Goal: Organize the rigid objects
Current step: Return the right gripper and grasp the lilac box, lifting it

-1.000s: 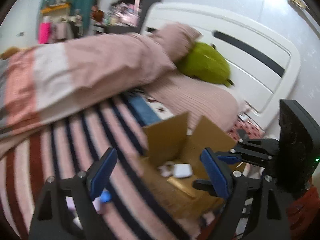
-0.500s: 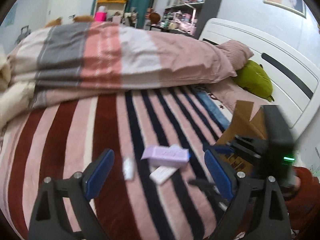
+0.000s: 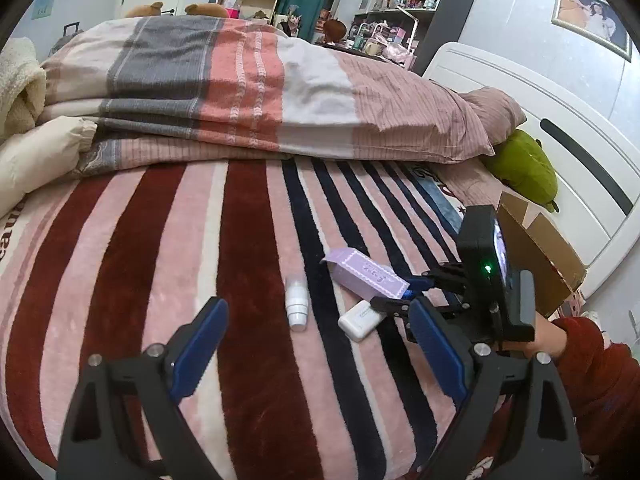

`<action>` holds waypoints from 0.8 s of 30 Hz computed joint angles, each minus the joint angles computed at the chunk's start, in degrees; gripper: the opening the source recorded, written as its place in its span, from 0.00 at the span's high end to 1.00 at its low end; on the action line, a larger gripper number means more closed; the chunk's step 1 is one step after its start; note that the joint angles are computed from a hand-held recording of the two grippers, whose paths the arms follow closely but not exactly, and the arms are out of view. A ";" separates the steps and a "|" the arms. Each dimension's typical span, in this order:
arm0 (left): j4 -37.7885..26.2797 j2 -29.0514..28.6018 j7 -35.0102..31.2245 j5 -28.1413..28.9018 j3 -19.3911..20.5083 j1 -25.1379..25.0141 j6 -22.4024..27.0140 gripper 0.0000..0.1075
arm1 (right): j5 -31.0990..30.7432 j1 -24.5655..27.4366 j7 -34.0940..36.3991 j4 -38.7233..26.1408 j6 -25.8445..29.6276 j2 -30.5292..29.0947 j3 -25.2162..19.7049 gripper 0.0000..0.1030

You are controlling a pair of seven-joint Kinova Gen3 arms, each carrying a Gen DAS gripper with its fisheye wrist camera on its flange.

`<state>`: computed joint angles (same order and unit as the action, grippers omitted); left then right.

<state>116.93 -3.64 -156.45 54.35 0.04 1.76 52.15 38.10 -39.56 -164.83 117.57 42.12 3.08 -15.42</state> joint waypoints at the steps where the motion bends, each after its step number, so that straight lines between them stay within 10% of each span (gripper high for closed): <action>1: -0.06 -0.01 0.36 -0.04 0.15 0.13 0.04 0.16 | 0.17 -0.20 -0.29 0.26 -0.32 -0.46 -0.21 0.68; 21: -6.24 -1.39 5.96 5.20 5.17 9.18 4.81 0.17 | 1.72 2.68 -7.91 -0.06 7.83 -23.94 -17.64 0.68; 24: -8.60 -0.65 8.40 4.80 7.39 11.94 3.47 0.40 | -0.43 4.39 -6.89 1.08 8.99 -28.40 -18.18 0.68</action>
